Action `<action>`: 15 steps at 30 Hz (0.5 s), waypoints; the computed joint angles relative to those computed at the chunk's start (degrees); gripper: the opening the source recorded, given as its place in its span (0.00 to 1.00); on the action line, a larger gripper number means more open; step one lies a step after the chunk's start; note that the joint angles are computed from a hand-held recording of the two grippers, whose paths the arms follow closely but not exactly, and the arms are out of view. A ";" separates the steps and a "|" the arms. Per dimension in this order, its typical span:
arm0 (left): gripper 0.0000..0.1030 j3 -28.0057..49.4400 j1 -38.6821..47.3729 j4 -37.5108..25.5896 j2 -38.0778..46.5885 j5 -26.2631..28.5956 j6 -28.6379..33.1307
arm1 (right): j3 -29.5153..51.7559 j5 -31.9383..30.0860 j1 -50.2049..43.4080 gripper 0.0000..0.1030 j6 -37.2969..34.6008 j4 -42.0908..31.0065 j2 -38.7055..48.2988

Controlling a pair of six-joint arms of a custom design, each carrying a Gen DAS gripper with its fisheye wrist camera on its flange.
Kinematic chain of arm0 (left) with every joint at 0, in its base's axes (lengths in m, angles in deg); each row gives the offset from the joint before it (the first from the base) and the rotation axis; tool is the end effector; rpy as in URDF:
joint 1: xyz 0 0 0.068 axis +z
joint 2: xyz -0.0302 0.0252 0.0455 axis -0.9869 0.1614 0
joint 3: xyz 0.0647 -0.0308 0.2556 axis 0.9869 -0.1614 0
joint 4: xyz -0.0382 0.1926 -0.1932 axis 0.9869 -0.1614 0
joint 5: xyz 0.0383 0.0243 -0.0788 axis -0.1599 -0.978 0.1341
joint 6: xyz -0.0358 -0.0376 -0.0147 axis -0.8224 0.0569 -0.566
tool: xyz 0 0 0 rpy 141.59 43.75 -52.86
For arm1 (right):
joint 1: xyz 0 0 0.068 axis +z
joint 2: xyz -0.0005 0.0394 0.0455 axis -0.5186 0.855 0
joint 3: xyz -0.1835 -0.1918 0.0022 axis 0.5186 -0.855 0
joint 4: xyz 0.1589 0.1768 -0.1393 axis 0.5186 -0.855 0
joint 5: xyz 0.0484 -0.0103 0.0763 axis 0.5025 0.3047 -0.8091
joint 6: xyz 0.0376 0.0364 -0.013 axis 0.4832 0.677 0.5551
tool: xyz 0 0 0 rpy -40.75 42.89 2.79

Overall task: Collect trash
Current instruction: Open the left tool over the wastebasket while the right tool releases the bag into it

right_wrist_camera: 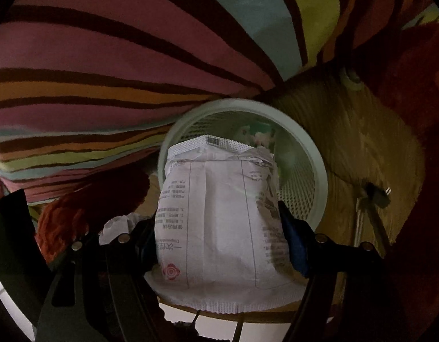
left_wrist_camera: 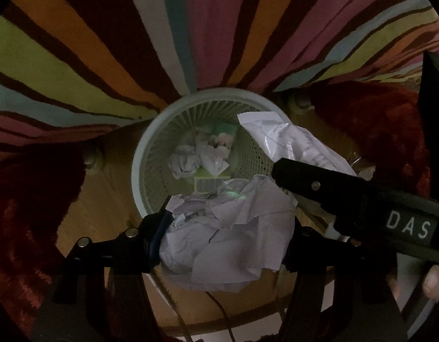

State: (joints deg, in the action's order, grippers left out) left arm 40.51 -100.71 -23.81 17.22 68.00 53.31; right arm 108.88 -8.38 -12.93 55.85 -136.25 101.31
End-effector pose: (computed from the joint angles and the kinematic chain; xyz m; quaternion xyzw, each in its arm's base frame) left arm 0.2851 -0.1122 0.1511 -0.0519 -0.9899 0.0866 0.1000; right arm 0.2905 0.1134 0.1509 -0.1395 -0.9609 -0.2034 0.1257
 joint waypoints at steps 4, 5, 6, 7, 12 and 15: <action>0.59 0.55 -0.15 -0.42 2.09 0.31 -0.54 | 0.18 -0.83 -0.15 0.68 0.44 0.04 1.97; 0.59 0.65 -0.05 -0.50 2.51 0.56 -0.72 | 0.46 -0.94 -0.20 0.68 0.36 -0.02 2.45; 0.59 0.72 0.09 -0.51 2.92 0.80 -0.93 | 0.81 -1.21 -0.21 0.68 0.21 -0.19 2.95; 0.60 0.82 0.17 -0.52 3.21 1.01 -1.09 | 1.24 -1.46 -0.08 0.68 0.34 -0.49 3.26; 0.74 1.29 0.85 -0.64 5.50 1.91 -2.40 | 1.96 -1.09 -0.15 0.87 1.21 -0.79 5.12; 0.81 1.11 1.37 -0.80 6.20 2.35 -2.56 | 0.93 -0.42 -0.73 0.88 1.91 0.25 4.97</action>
State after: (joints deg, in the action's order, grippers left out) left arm 41.62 -99.33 -24.61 23.42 70.35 50.75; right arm 109.80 -8.80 -13.66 57.76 -136.00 106.28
